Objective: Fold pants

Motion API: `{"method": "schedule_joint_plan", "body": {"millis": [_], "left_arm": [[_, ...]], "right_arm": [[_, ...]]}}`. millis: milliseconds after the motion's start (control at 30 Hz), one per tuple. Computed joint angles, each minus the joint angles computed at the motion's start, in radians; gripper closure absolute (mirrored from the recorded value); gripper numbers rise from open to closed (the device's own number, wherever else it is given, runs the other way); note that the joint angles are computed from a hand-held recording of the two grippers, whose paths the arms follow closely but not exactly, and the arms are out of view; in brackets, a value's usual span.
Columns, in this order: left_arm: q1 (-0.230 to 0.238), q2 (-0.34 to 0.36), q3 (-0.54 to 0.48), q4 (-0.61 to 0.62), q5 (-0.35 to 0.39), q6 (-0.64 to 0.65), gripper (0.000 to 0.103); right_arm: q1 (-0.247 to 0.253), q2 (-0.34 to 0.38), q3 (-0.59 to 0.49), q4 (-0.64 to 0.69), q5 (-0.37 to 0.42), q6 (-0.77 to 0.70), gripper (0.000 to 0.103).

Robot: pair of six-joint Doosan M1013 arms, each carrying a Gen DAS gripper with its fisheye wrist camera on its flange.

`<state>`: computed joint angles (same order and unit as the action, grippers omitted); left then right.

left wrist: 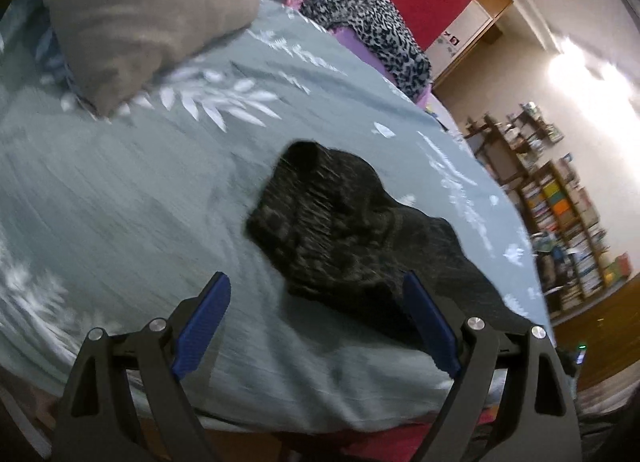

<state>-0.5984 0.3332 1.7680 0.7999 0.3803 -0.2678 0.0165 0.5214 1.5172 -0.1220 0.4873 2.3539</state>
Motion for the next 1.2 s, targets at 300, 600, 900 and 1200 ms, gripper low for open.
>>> {"method": "schedule_joint_plan", "body": {"millis": [300,600,900,1200], "left_arm": [[0.007,0.042,-0.028,-0.001,-0.117,-0.134,0.016],[0.011,0.076,-0.06,0.004,-0.058,-0.201,0.016],[-0.006,0.089,-0.098,0.036,0.062,-0.176,0.025],[-0.002,0.091,-0.1,0.013,0.08,-0.122,0.058]], "right_arm": [[0.108,-0.005,-0.066,-0.352,0.008,0.063,0.044],[0.222,0.134,-0.311,0.255,0.037,-0.684,0.043],[0.345,0.296,-0.59,0.585,0.257,-1.132,0.043],[0.458,0.493,-0.948,0.701,0.561,-1.31,0.043]]}}
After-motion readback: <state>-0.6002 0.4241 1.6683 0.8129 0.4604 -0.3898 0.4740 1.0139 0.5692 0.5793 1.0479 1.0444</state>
